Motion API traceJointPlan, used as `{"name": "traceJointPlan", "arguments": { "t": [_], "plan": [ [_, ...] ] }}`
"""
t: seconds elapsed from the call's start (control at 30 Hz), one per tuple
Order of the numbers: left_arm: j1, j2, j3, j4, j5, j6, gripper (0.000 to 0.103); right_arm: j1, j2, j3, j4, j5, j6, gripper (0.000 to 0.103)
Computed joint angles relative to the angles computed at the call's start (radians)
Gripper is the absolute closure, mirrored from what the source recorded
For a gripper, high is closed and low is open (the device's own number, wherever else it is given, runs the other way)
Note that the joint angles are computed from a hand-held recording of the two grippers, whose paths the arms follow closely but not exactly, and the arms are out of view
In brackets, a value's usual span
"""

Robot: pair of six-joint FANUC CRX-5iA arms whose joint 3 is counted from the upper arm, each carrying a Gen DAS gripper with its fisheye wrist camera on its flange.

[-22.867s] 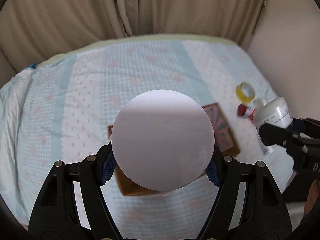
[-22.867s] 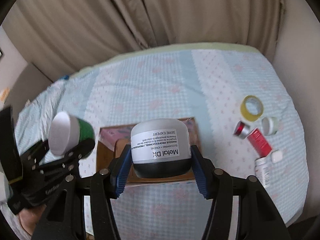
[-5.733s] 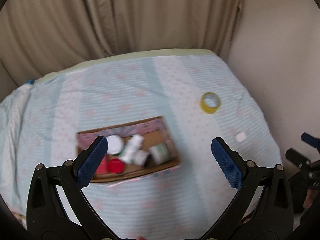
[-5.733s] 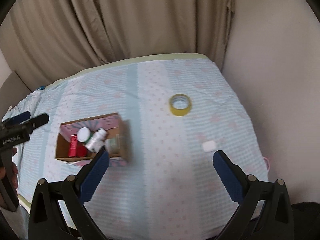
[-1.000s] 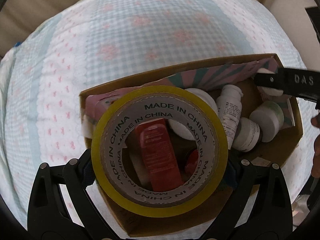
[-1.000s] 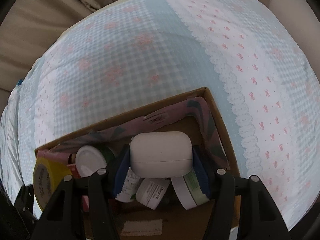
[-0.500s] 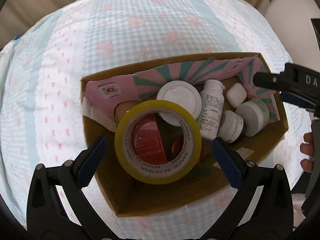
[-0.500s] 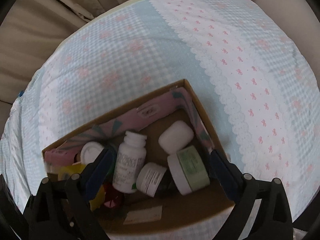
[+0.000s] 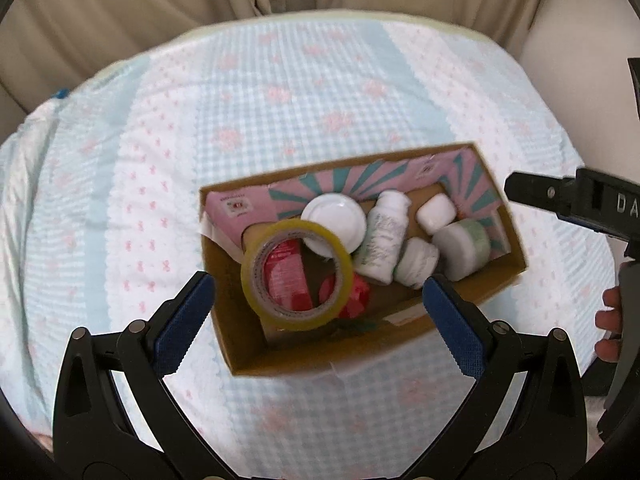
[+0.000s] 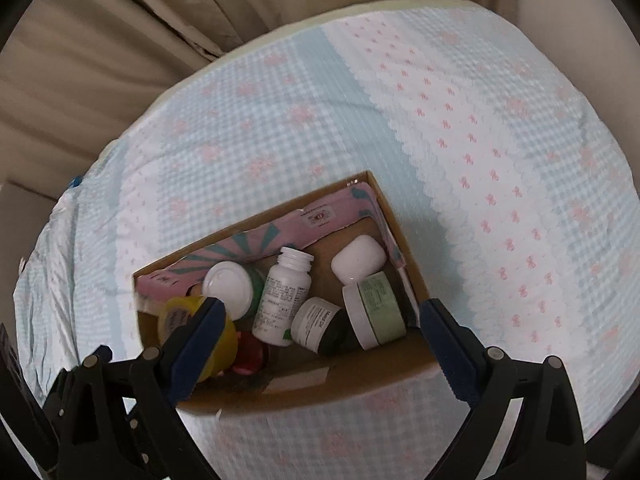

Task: Organize rigid objects

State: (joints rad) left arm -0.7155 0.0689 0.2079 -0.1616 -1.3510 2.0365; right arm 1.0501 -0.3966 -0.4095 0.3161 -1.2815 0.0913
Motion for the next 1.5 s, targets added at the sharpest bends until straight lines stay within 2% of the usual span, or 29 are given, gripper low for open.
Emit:
{"name": "traceJointPlan", "arguments": {
  "t": [0.13, 0.23, 0.37, 0.4, 0.57, 0.67, 0.83, 0.93, 1.07, 1.5],
  "plan": [
    [-0.075, 0.014, 0.134, -0.070, -0.092, 0.095, 0.000, 0.059, -0.062, 0.033, 0.031, -0.078, 0.050, 0.006],
    [-0.138, 0.024, 0.260, -0.132, -0.165, 0.149, 0.000, 0.150, -0.115, 0.074, 0.097, -0.179, 0.069, 0.006],
    [-0.248, 0.055, 0.472, -0.264, -0.262, 0.190, 0.000, 0.360, -0.163, 0.147, 0.272, -0.388, 0.064, 0.006],
    [-0.272, 0.061, 0.513, -0.291, -0.275, 0.195, 0.000, 0.443, -0.171, 0.168, 0.339, -0.465, 0.061, 0.006],
    [-0.432, 0.136, 0.769, -0.501, -0.388, 0.194, 0.000, 0.737, -0.183, 0.236, 0.552, -0.722, 0.025, 0.006],
    [-0.507, 0.159, 0.845, -0.588, -0.412, 0.198, 0.000, 0.886, -0.179, 0.259, 0.645, -0.852, -0.007, 0.006],
    [-0.627, 0.198, 0.944, -0.744, -0.467, 0.173, 0.000, 1.053, -0.166, 0.271, 0.732, -1.021, -0.063, 0.006],
    [-0.682, 0.192, 0.945, -0.809, -0.475, 0.202, 0.000, 1.109, -0.156, 0.273, 0.762, -1.076, -0.087, 0.006],
    [-0.721, 0.181, 0.938, -0.837, -0.483, 0.244, 0.000, 1.168, -0.145, 0.275, 0.794, -1.134, -0.100, 0.006],
    [-0.780, 0.208, 0.992, -0.905, -0.526, 0.223, 0.000, 1.234, -0.132, 0.272, 0.824, -1.176, -0.130, 0.006]
  ]
}}
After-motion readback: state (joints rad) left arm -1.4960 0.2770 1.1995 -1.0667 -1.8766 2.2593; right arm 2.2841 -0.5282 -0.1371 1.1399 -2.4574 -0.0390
